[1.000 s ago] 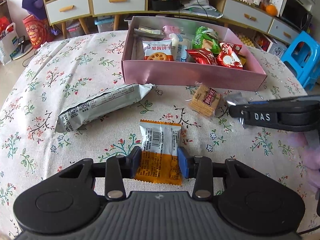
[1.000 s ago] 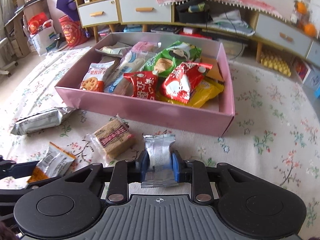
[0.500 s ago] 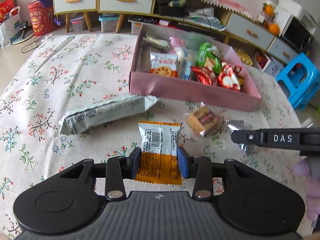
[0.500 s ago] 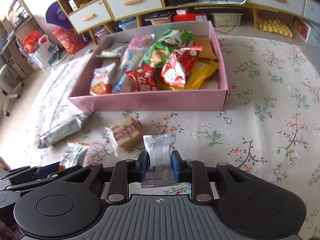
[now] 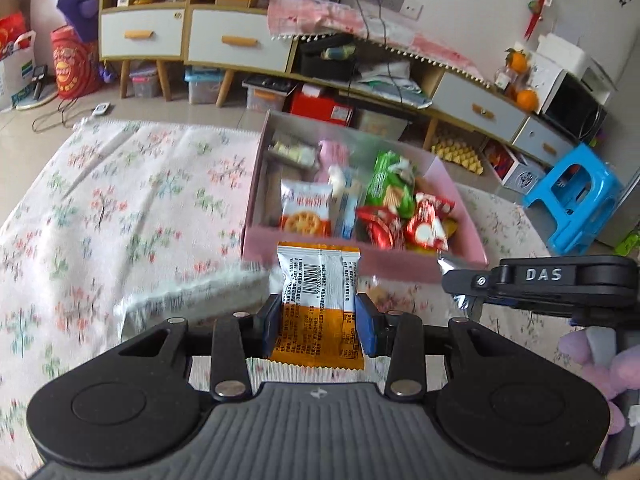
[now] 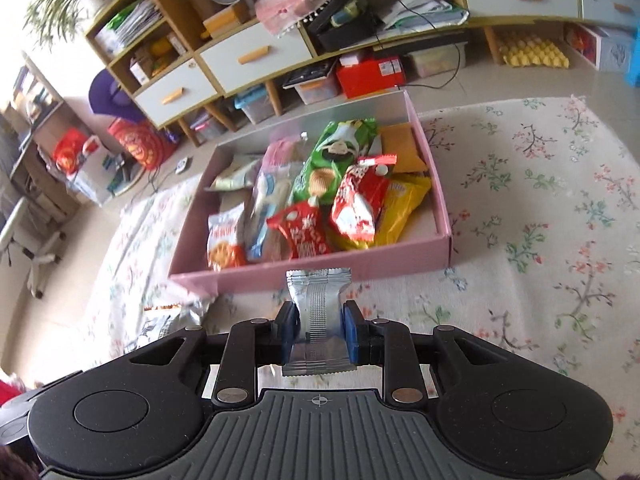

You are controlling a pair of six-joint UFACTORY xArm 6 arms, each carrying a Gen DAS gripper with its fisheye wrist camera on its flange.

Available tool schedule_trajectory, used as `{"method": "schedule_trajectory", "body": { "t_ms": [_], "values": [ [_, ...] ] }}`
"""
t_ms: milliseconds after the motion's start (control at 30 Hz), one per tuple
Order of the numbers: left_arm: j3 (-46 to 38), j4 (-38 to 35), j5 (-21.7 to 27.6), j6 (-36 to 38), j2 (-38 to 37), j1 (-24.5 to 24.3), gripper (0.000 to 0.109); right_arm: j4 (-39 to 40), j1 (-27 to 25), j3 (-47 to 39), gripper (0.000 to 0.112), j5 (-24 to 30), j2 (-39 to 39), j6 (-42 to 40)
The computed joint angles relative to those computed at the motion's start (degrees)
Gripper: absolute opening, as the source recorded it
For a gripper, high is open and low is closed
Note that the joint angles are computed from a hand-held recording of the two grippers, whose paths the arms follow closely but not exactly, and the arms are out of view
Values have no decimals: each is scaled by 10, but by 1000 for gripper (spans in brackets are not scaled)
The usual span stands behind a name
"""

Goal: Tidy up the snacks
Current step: 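Carry biscuit pack and silver candy into the pink box and release both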

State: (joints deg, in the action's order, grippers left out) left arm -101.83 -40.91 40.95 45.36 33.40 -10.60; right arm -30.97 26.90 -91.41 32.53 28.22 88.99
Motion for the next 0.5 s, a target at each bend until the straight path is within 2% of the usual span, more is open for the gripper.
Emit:
{"method": "schedule_trajectory", "body": {
  "t_ms": [267,333,433,500],
  "values": [
    [-157,2,31,-29,98,-10,36,-76,-30,6,24,-44,2,78],
    [-180,-8,34,-30,116,-15,36,-129,-37,25,24,-76,-1,132],
    [-202,-22,32,-23,137,-21,36,-123,-51,52,24,-119,-3,162],
    [-219,-16,30,-28,153,-27,36,-167,-62,66,24,-146,-10,213]
  ]
}}
